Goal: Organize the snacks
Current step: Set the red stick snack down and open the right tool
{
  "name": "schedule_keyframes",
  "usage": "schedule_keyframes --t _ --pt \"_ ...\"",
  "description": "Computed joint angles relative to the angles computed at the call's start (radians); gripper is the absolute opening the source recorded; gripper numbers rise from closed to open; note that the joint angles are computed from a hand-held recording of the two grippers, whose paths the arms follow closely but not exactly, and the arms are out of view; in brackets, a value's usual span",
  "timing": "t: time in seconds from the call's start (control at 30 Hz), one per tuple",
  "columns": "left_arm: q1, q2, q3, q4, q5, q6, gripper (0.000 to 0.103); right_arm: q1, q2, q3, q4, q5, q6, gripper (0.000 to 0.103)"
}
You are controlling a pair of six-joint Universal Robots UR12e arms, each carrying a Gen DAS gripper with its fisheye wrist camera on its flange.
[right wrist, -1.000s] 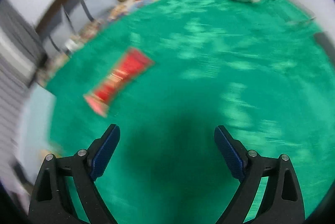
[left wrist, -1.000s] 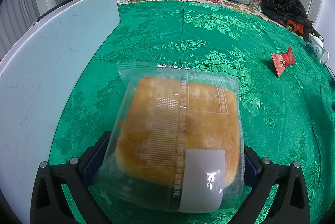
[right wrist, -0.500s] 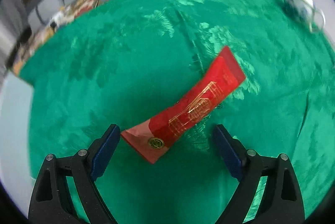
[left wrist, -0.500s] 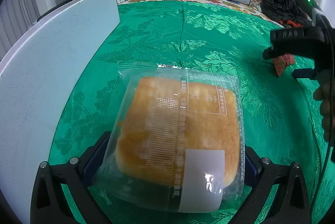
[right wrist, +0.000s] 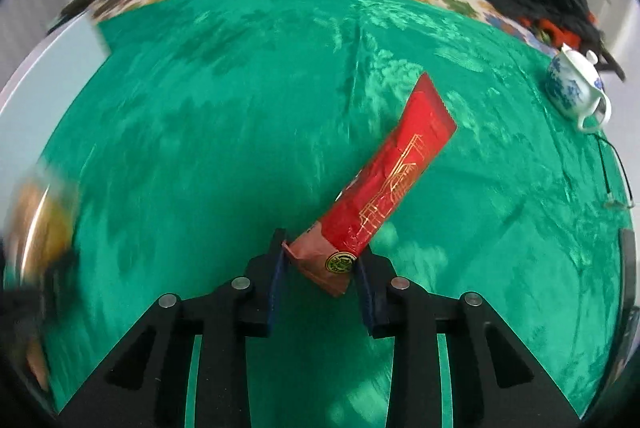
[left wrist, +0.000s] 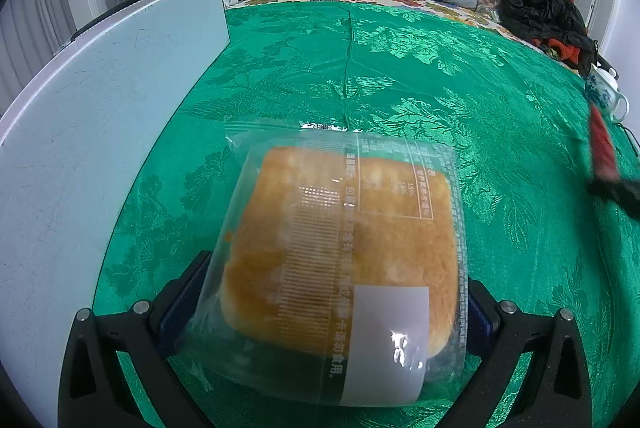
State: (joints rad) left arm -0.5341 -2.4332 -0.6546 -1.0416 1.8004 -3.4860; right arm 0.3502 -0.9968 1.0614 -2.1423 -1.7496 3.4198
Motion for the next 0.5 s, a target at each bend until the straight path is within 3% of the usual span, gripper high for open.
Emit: schedule_keyframes --t 0.13,0.27,0.33,0.37,0.4,0.5 --pt "0.0 0.0 0.0 0.0 0.0 0.0 0.103 -0.001 -0.087 0.136 -0.06 0.033 -0.088 0.032" --pt "0.0 0.0 0.0 0.0 0.0 0.0 0.103 0.011 -0.153 0.243 -0.111 -0.002 -0.193 0.034" --pt "0.0 0.0 0.0 0.0 0.0 0.0 0.103 0.011 -0.176 0.29 -0.155 0.002 -0.195 0.046" --pt "0.0 0.001 -0.001 0.0 0.0 0.0 0.103 0.009 -0.181 0.303 -0.171 -0.002 -0.187 0.065" --pt "0.0 0.001 -0.001 0.0 0.0 0.0 0.103 0.009 -0.18 0.308 -0.181 -0.01 -0.18 0.072" --pt "0.0 0.0 0.0 0.001 0.0 0.0 0.103 0.013 -0.177 0.331 -0.236 -0.039 -0.162 0.074"
